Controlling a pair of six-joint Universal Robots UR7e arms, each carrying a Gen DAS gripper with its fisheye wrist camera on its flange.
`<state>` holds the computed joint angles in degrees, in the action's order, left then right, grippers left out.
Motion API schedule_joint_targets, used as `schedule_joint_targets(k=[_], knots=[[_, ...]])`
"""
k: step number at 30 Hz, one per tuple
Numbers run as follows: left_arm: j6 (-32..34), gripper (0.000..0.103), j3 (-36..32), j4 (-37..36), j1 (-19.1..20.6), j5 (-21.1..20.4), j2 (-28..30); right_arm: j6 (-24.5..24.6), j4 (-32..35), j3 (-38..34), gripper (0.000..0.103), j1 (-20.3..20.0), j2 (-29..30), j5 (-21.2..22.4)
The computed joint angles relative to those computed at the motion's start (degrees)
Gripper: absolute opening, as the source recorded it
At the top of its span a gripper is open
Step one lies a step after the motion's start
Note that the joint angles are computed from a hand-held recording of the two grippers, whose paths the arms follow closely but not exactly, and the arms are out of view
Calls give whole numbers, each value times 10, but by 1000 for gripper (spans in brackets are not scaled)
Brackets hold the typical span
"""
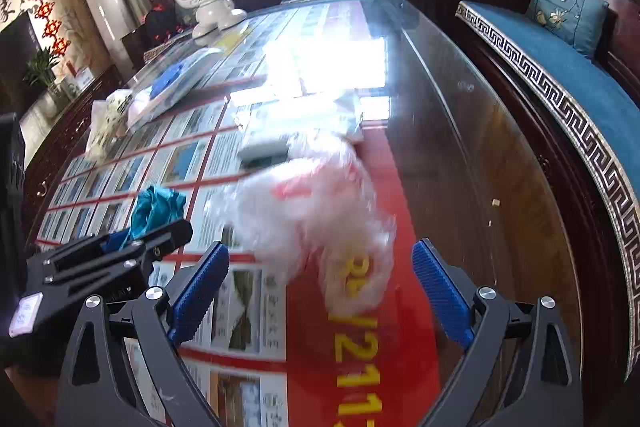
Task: Collect trash
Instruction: 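Grasp the teal crumpled paper with the left gripper while the right grasps the clear plastic bag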
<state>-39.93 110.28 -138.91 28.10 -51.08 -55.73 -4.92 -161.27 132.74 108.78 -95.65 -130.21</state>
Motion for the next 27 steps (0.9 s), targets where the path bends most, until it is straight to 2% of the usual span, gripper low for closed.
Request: schedule_joint_targets(k=[2, 4, 6, 8, 10, 11, 13, 15, 20, 24, 27], knots=[[1, 33, -9, -4, 9, -2, 6, -8, -20, -11, 92, -1, 25, -20], [0, 33, -17, -5, 17, -6, 12, -6, -25, -18, 92, -10, 38, -21], [1, 33, -22, -13, 25, -10, 17, 13, -12, -26, 92, -27, 41, -1], [3, 33, -27, -15, 32, -17, 21, 28, -1, -25, 91, -50, 33, 42], [4, 33, -30, -15, 35, -20, 23, 37, 7, -21, 80, -71, 21, 94], [5, 33, -31, -15, 36, -20, 23, 43, 22, -22, 66, -85, 12, 127], [6, 33, -29, -19, 37, -24, 21, 50, 41, -20, 54, -104, -2, 175], [10, 33, -26, -21, 37, -23, 18, 47, 36, -17, 44, -106, -8, 182], [8, 33, -19, -22, 36, -28, 9, 30, 20, -5, 36, -102, -28, 181], [2, 33, -6, -19, 28, -34, -10, 21, 20, 7, 35, -91, -56, 177], [0, 33, 11, -12, 13, -32, -34, 20, 44, 16, 35, -69, -94, 165]])
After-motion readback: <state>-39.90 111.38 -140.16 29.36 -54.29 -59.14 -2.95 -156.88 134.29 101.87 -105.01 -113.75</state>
